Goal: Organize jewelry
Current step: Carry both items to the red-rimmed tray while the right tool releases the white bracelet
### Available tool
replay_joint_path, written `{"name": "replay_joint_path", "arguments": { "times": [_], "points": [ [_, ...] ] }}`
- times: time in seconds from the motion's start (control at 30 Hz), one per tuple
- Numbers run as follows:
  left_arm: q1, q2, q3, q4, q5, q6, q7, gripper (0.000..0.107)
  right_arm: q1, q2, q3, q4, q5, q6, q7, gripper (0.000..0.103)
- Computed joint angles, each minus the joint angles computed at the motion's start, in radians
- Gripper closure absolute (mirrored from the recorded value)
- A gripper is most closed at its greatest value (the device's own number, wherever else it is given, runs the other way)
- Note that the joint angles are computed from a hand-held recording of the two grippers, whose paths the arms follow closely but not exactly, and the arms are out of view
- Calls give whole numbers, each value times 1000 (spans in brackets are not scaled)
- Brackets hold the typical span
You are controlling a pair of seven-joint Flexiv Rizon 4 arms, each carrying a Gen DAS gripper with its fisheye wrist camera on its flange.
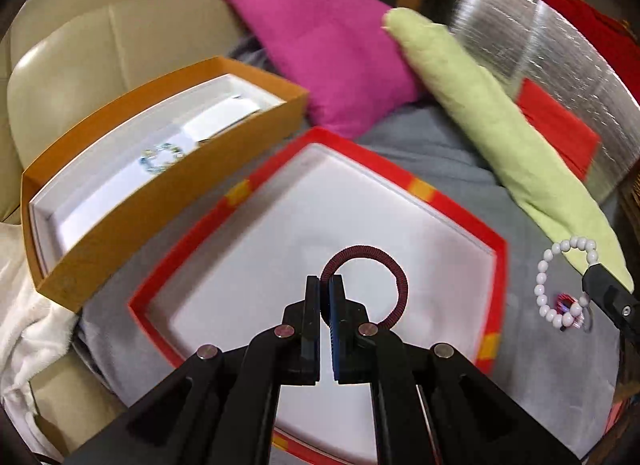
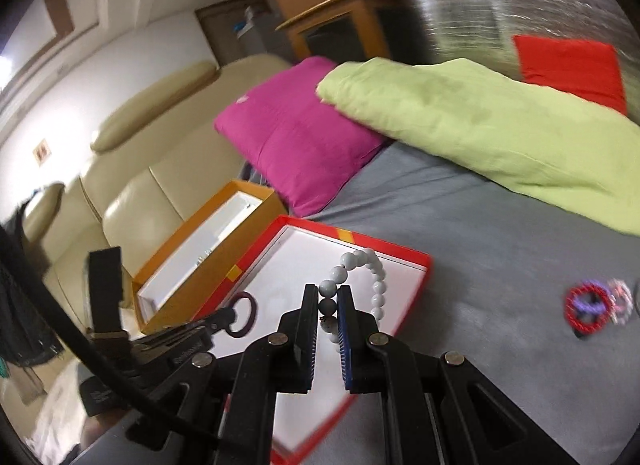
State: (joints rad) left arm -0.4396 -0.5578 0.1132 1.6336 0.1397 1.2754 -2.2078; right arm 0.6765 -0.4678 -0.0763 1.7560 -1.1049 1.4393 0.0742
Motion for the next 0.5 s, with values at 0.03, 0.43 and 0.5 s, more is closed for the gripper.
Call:
{"name": "replay_joint_path", "arguments": {
  "times": [0.03, 0.43, 0.5],
  "points": [
    [5, -3, 1, -1, -2, -5, 1, 102, -7, -29, 36, -37, 50, -52, -72, 92],
    [44, -48, -4, -13, -29, -50, 26, 102, 30, -198, 114, -239, 387, -297, -454, 92],
    [48, -54, -4, -13, -33, -56, 24, 102, 35, -212, 113, -252, 417, -307, -481, 92]
  ]
}}
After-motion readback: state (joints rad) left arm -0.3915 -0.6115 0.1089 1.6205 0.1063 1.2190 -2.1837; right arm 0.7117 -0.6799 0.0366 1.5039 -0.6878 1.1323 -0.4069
